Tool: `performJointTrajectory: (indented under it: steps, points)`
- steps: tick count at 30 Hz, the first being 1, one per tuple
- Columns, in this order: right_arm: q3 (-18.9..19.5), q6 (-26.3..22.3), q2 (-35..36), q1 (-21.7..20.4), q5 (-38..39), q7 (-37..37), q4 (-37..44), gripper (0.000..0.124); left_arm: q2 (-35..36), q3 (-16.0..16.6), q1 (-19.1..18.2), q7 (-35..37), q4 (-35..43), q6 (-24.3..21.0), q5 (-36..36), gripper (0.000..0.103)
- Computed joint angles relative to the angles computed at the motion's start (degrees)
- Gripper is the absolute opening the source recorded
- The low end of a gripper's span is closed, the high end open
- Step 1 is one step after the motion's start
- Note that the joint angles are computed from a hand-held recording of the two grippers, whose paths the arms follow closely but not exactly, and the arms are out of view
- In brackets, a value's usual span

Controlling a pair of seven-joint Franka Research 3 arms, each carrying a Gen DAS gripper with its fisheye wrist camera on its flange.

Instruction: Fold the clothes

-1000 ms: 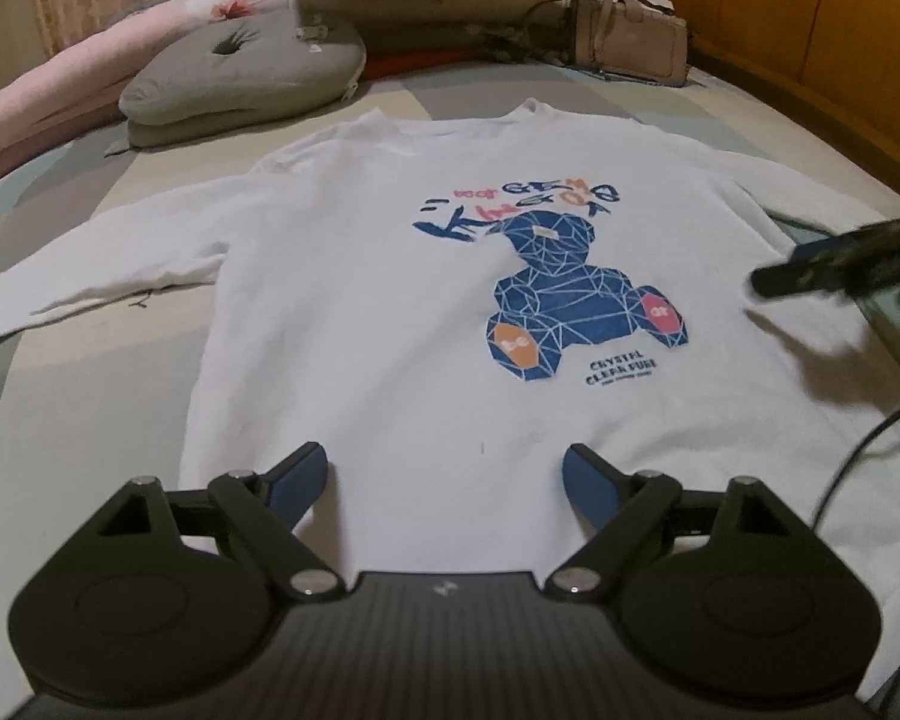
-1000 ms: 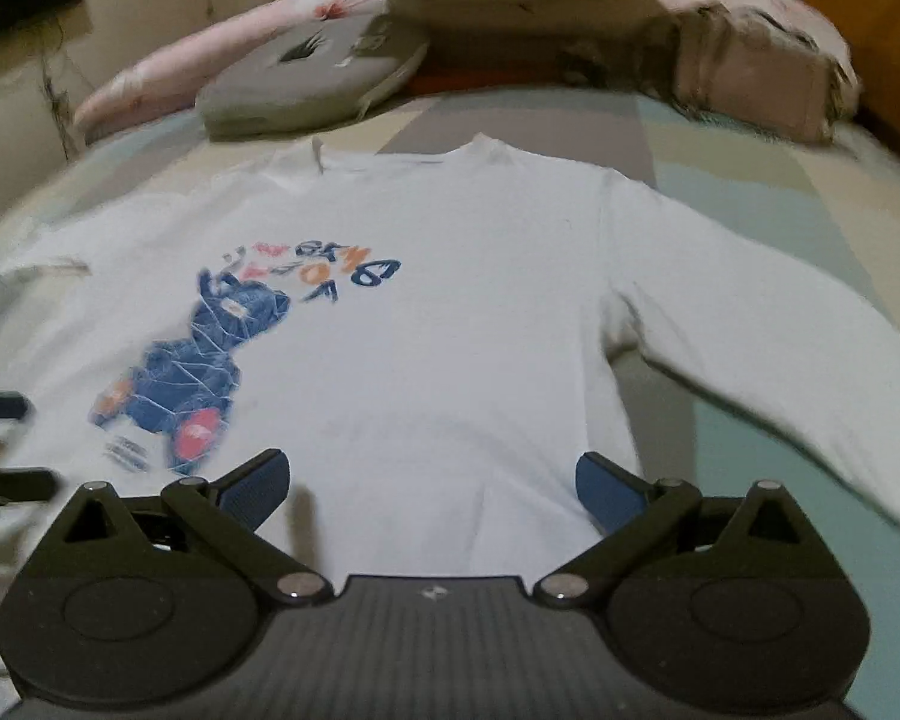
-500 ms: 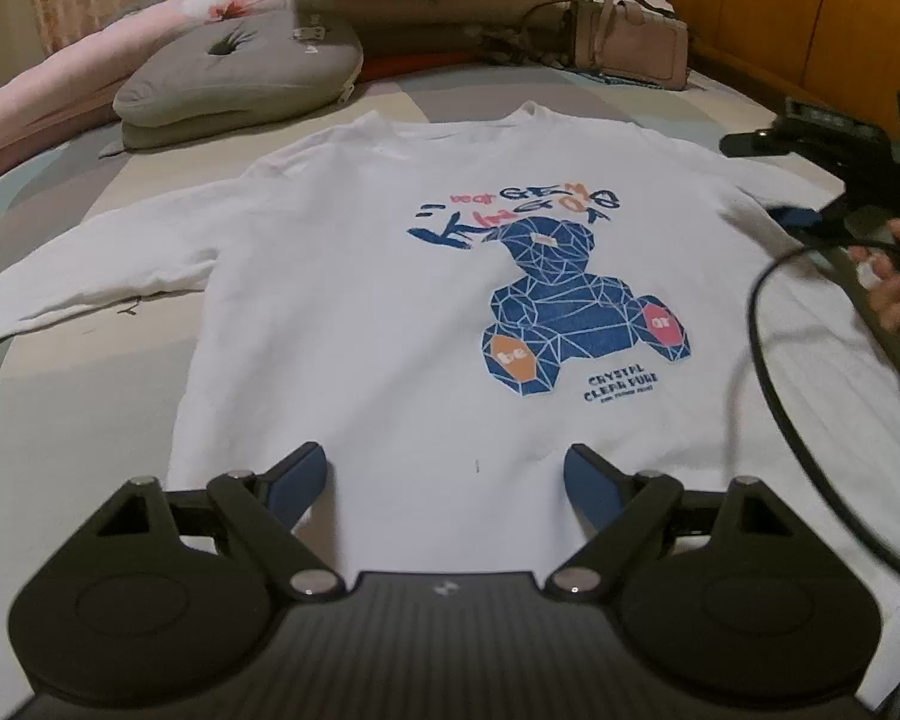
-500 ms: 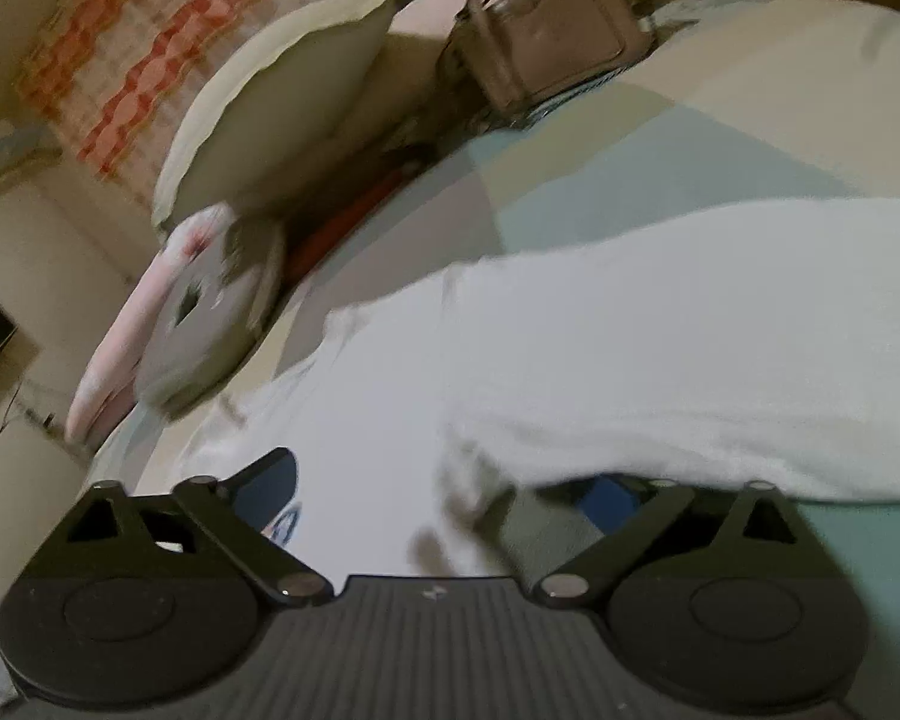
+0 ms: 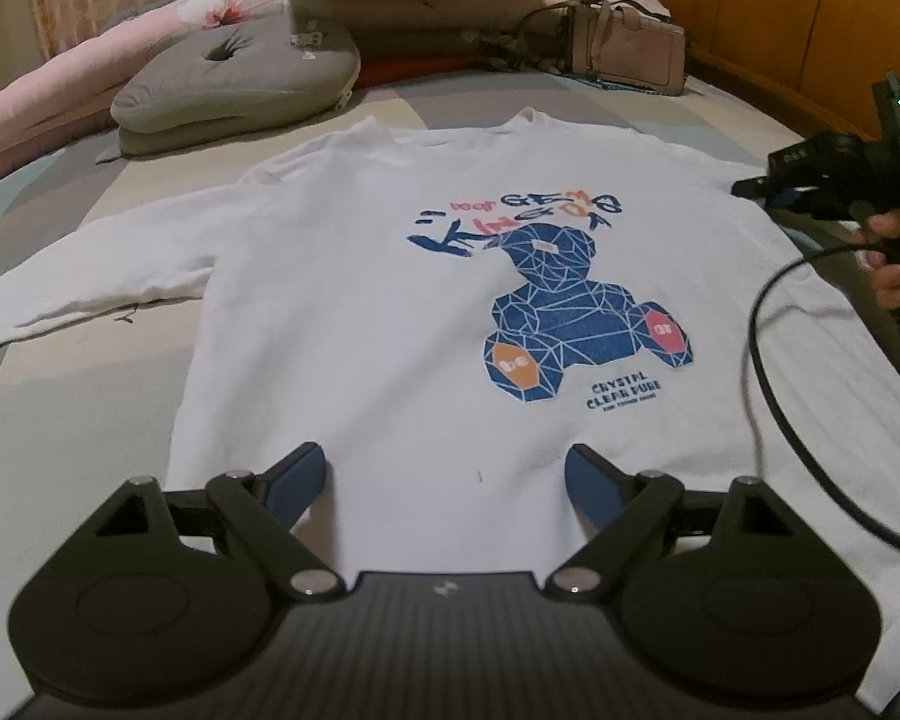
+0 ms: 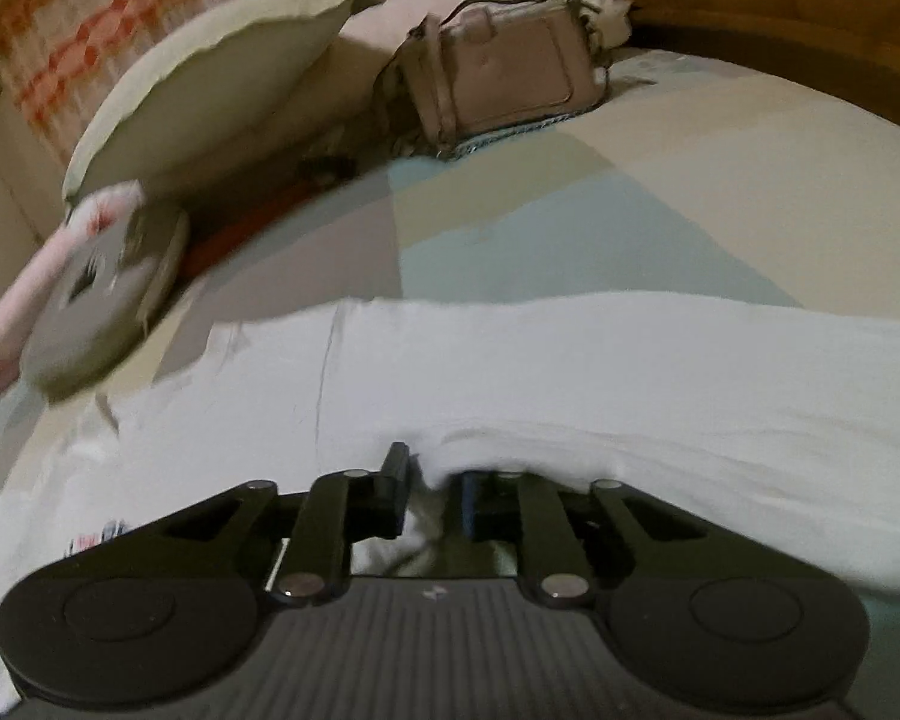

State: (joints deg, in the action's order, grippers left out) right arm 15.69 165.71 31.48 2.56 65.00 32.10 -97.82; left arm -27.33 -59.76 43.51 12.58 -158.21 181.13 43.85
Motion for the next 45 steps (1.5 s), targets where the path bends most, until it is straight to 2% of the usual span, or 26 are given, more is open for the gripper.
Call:
performJointTrajectory:
  steps: [2,4,5,7,8,9,11,12,13,14,16,17,20,21,22,25,26,27,29,30,31,35,38,41,43,45]
  points:
    - [-1.0,-0.8,-4.2,0.4,-1.6,1.2,-4.7,0.044,-0.4,0.2,-0.4,0.0,0.0,-0.3,0.2,0.087]
    - [1.6,-1.3,-8.4,-1.8,4.1,-8.1,-9.0,0.048,-0.8,0.4,-0.6,0.1,0.1,-0.2,0.6,0.087]
    - [2.9,-1.0,-9.8,-2.4,8.4,-15.2,-10.2,0.057,-1.0,0.3,-0.2,0.2,0.3,0.0,0.8,0.087]
    - [4.5,-1.1,-10.6,-2.4,14.7,-27.3,-10.6,0.069,-1.1,-0.9,1.2,0.3,0.9,0.4,1.1,0.087]
    - [4.5,-1.8,-10.3,-1.8,15.7,-30.3,-10.3,0.069,-0.8,-1.2,1.6,0.4,1.2,0.5,0.9,0.087]
    - [3.7,-2.7,-9.7,-0.7,14.2,-29.7,-9.9,0.069,-0.4,-1.4,1.9,0.5,1.4,0.5,0.6,0.087]
    - [0.0,-2.8,-8.1,3.4,5.7,-21.7,-9.7,0.069,0.4,-1.4,1.7,0.5,1.3,0.5,-0.2,0.087]
    - [-1.1,-1.7,-7.4,4.7,4.6,-21.1,-10.2,0.069,1.2,-0.3,0.2,0.7,1.1,-0.7,-0.8,0.087]
    - [-0.2,-0.8,-8.7,4.0,7.4,-24.6,-12.1,0.070,1.6,0.6,-0.9,0.5,0.7,-1.0,-0.8,0.087]
    - [-0.7,-2.1,-10.2,4.0,6.1,-24.8,-13.7,0.072,1.6,1.3,-1.7,0.0,0.2,-0.7,-0.5,0.087]
    - [-4.0,-6.0,-13.3,5.7,-1.5,-19.9,-16.4,0.072,1.7,2.8,-3.3,-0.3,-0.5,-0.5,-0.2,0.087]
    - [-4.9,-8.1,-13.8,5.7,-1.6,-18.9,-15.8,0.072,1.8,3.6,-4.1,-0.2,-0.4,-1.0,-0.1,0.087]
    - [-2.4,-4.3,-11.9,3.4,12.8,-29.5,-10.4,0.075,1.7,3.3,-4.2,-1.5,0.8,-2.5,1.8,0.087]
    - [-2.4,-2.0,-10.0,3.9,15.8,-31.2,-7.4,0.077,1.7,3.3,-4.3,-2.1,1.1,-2.8,2.5,0.087]
    - [-3.2,-0.4,-7.3,5.0,15.1,-29.0,-4.1,0.077,1.8,3.4,-4.4,-2.6,1.3,-2.7,3.3,0.087]
    - [-7.8,-1.2,-1.4,8.3,1.9,-12.9,0.5,0.077,2.2,4.0,-4.7,-4.1,1.4,-1.6,5.6,0.087]
    - [-7.6,-0.6,-1.8,7.9,0.8,-12.0,-1.0,0.077,2.4,4.3,-4.8,-4.3,1.5,-1.8,6.2,0.087]
    - [-5.4,0.5,-2.2,5.9,2.7,-15.2,-2.7,0.078,2.8,4.6,-5.2,-4.5,1.6,-2.2,6.6,0.087]
    - [-3.6,0.0,-5.5,3.5,3.0,-18.0,-6.9,0.080,3.4,5.5,-5.7,-5.1,1.8,-2.8,8.1,0.087]
    - [-3.1,-0.5,-7.3,2.6,2.6,-18.8,-9.0,0.081,3.7,6.0,-5.9,-5.4,2.0,-3.0,8.8,0.087]
    - [-4.6,-3.1,-8.6,3.0,-0.1,-15.7,-9.9,0.081,3.9,6.2,-5.9,-5.8,2.3,-3.3,9.6,0.087]
    - [-2.3,-1.2,-7.1,0.6,8.8,-21.2,-5.6,0.083,4.4,5.7,-5.4,-8.7,3.9,-4.5,12.8,0.087]
    - [-2.6,-3.7,-3.4,0.6,9.6,-15.8,-0.8,0.083,5.1,6.4,-6.5,-10.5,4.6,-5.2,14.7,0.087]
    - [-5.5,-11.1,-1.7,2.2,1.2,-5.1,0.0,0.084,6.1,8.5,-9.2,-10.6,4.9,-6.4,16.0,0.087]
    - [-4.0,-9.7,-3.3,1.3,1.0,-8.8,-2.6,0.085,6.8,10.9,-11.8,-10.1,4.6,-7.4,16.1,0.087]
    - [-4.1,-10.7,-6.0,0.4,0.6,-9.9,-5.0,0.084,7.1,12.8,-13.6,-10.2,4.3,-7.8,17.0,0.087]
